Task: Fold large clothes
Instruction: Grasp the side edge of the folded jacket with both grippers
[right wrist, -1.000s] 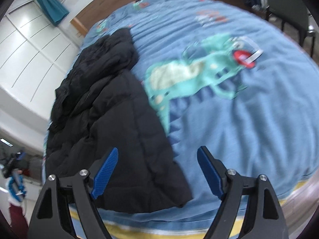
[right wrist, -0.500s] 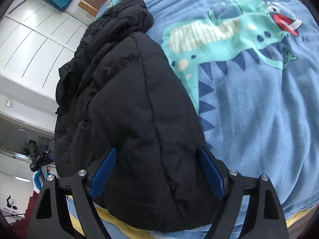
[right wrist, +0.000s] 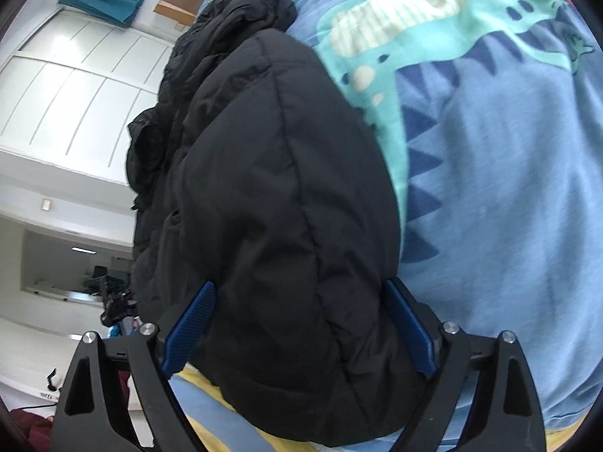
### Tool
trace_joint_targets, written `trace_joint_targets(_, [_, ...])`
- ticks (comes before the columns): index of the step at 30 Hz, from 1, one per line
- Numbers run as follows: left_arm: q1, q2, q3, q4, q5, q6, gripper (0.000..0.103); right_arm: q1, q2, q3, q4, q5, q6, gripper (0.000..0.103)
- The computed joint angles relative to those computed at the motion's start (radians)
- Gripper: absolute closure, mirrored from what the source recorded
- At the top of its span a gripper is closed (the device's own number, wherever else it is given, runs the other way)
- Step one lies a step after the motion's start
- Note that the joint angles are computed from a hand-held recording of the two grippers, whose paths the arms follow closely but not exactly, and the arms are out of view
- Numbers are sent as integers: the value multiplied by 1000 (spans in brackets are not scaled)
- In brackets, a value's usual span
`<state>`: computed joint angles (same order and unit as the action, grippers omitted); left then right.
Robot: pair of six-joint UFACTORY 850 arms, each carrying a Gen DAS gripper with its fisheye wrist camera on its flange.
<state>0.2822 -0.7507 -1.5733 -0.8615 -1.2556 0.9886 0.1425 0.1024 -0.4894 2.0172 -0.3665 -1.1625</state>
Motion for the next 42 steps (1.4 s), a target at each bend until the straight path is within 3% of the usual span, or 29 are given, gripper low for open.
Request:
trace_joint_targets(5, [10, -4, -18, -6, 30, -41, 6, -9, 11, -3, -89, 2, 50, 12])
trace_joint_targets(10, [19, -34, -78, -7, 58, -95, 6, -64, 51, 17, -173, 19, 129, 12])
trace_joint_targets(15, [4, -56, -90, 20, 40, -103, 6, -94, 14, 17, -237, -64, 157, 12])
trace_joint_targets(19, [-8, -54, -77, 14, -11, -89, 6, -109, -9, 36, -160, -135, 75, 10])
trace_joint_targets(26, [-21, -31, -24, 15, -78, -44, 6, -77, -62, 8, -147, -257, 12, 10])
trace_joint_targets(31, [-7, -20, 21, -71, -81, -37, 6, -63, -73, 21, -26, -290, -66, 10])
trace_joint_targets(37, [5, -2, 67, -125, -80, -32, 17, -62, -47, 71, 142, -293, -141, 10])
trace_joint_targets(42, [-2, 23, 112, -158, -92, -25, 41, -20, -38, 45, 147, -207, -117, 13])
